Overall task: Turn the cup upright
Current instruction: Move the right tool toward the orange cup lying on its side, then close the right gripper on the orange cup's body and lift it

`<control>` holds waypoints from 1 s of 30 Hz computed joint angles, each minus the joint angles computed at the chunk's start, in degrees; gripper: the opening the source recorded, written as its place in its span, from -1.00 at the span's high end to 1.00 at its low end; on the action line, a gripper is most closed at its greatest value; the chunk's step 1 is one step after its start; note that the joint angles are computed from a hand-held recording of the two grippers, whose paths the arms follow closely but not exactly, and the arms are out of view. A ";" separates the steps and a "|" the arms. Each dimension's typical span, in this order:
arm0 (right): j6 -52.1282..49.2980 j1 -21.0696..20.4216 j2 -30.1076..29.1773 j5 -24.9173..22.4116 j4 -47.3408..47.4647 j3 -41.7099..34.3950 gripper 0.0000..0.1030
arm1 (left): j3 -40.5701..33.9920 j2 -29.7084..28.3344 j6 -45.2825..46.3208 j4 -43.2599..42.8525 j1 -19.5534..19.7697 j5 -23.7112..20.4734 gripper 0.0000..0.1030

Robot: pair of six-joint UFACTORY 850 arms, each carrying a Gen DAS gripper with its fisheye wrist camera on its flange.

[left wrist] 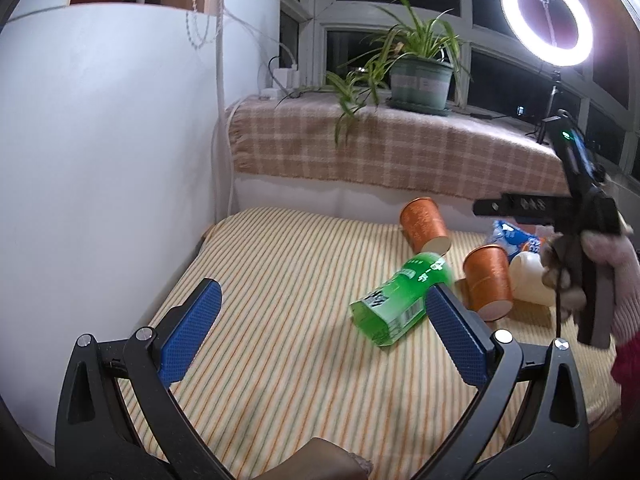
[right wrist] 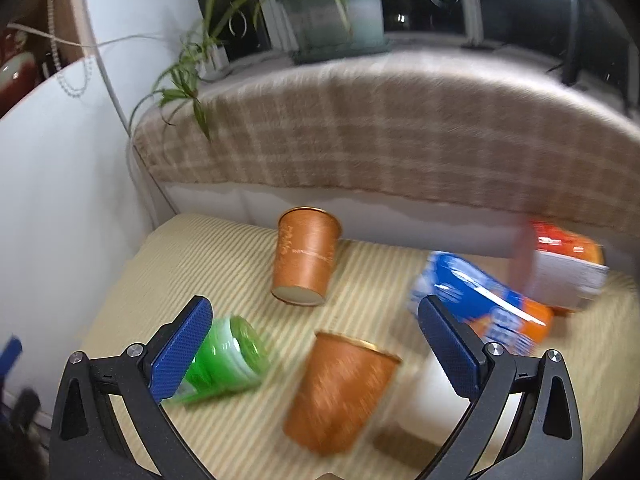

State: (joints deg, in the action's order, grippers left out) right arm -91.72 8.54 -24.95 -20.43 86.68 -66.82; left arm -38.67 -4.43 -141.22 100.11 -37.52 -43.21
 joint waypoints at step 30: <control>62.87 6.39 -25.51 -14.11 -56.92 -34.46 -0.28 | 2.24 -0.68 -3.09 -0.33 5.81 3.78 -1.00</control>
